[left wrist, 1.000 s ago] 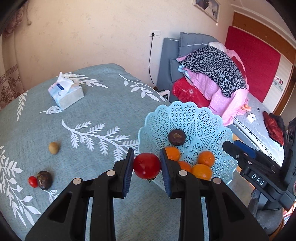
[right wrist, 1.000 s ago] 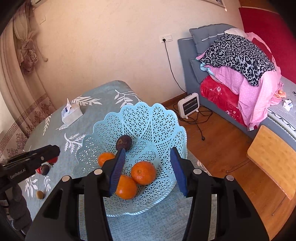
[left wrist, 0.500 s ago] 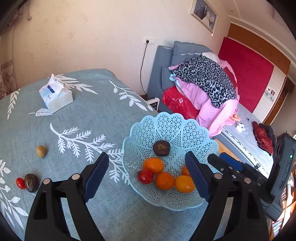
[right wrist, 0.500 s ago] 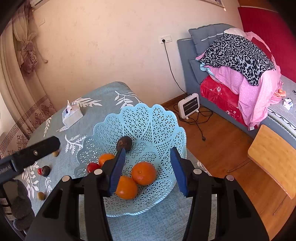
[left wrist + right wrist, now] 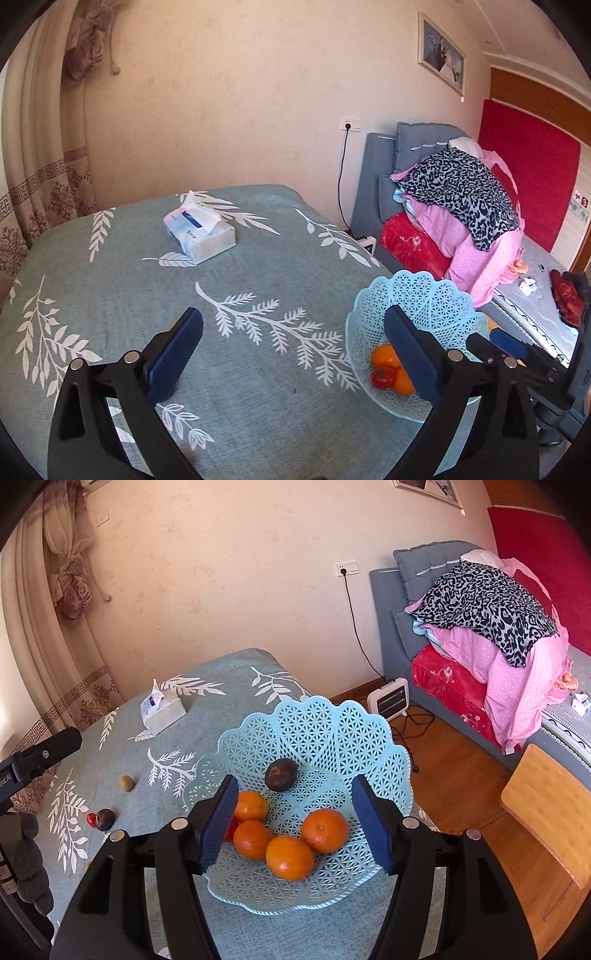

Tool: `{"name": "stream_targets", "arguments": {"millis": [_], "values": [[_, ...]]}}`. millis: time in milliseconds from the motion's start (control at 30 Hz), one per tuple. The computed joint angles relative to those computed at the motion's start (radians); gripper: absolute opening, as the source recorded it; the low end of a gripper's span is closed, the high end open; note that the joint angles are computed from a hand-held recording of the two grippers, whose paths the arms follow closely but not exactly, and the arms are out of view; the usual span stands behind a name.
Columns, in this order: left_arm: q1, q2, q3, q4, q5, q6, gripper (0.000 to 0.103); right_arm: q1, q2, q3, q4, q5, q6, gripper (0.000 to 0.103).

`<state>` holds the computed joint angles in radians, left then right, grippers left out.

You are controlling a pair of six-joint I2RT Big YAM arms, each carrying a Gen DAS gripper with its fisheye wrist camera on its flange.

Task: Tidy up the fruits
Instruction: 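Move both grippers back toward the remaining fruit on the bed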

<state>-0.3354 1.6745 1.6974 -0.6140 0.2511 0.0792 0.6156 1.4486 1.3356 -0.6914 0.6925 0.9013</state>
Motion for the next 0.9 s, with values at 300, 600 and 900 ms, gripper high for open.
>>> {"name": "stream_targets", "arguments": {"millis": [300,600,900], "values": [[0.102,0.003,0.008,-0.006,-0.039,-0.036,0.098,0.026,0.06,0.078,0.014,-0.021,-0.059,0.065],[0.192,0.029,0.017,-0.025,-0.074,-0.063,0.098,0.051,0.156,0.176,0.018,-0.097,-0.119,0.066],[0.228,0.086,0.017,-0.049,-0.145,-0.045,0.098,0.072,0.237,0.263,0.005,-0.159,-0.162,0.066]]}}
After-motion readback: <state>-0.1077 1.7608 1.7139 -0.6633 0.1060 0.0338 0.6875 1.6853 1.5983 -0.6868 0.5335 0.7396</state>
